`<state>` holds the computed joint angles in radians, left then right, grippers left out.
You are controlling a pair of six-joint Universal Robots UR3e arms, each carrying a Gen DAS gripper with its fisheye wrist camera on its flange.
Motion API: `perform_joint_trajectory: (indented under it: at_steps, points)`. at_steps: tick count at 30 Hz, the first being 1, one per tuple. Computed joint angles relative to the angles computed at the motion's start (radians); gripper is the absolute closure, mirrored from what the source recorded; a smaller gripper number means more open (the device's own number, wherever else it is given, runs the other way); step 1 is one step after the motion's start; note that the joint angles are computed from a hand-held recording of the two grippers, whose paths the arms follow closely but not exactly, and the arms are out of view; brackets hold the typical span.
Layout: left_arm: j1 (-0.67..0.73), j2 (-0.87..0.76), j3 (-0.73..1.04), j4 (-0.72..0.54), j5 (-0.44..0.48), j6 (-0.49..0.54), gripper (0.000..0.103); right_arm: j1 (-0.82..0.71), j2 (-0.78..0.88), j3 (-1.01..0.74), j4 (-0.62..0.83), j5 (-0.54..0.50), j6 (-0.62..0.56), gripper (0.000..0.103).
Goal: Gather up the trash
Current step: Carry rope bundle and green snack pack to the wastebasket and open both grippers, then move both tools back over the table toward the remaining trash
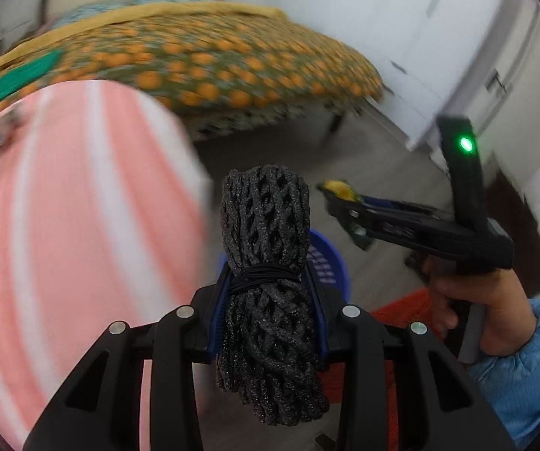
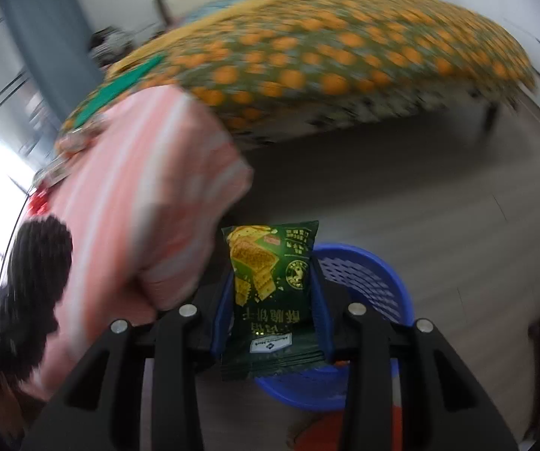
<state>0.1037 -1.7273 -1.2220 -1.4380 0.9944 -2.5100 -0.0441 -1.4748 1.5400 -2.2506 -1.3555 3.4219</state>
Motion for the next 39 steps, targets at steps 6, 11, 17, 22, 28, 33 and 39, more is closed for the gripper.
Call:
perform_joint_trajectory:
  at_steps: [6, 11, 17, 22, 28, 33, 39]
  points:
    - [-0.217, -0.146, -0.054, 0.220, 0.132, -0.151, 0.067, -0.113, -0.048, 0.137, -0.020, 0.047, 0.003, 0.067]
    - [-0.274, -0.336, 0.043, 0.292, 0.162, -0.216, 0.065, -0.153, -0.064, 0.177, -0.042, 0.070, 0.010, 0.067]
    - [-0.308, -0.449, 0.104, 0.390, 0.168, -0.268, 0.031, -0.179, -0.038, 0.188, -0.087, 0.076, 0.051, 0.036]
    - [-0.251, -0.277, -0.065, 0.453, 0.109, -0.263, 0.017, -0.212, -0.089, 0.247, -0.158, 0.036, 0.088, 0.027]
    - [-0.112, 0.021, -0.263, 0.486, -0.041, -0.211, 0.006, -0.140, -0.077, 0.220, -0.251, -0.066, 0.088, 0.025]
    - [0.063, 0.145, -0.270, 0.335, -0.033, -0.116, 0.005, 0.045, -0.002, 0.104, -0.293, -0.244, 0.006, 0.017]
    - [0.325, 0.153, -0.292, 0.323, 0.066, -0.047, 0.005, 0.299, 0.203, -0.237, -0.167, -0.264, -0.056, 0.013]
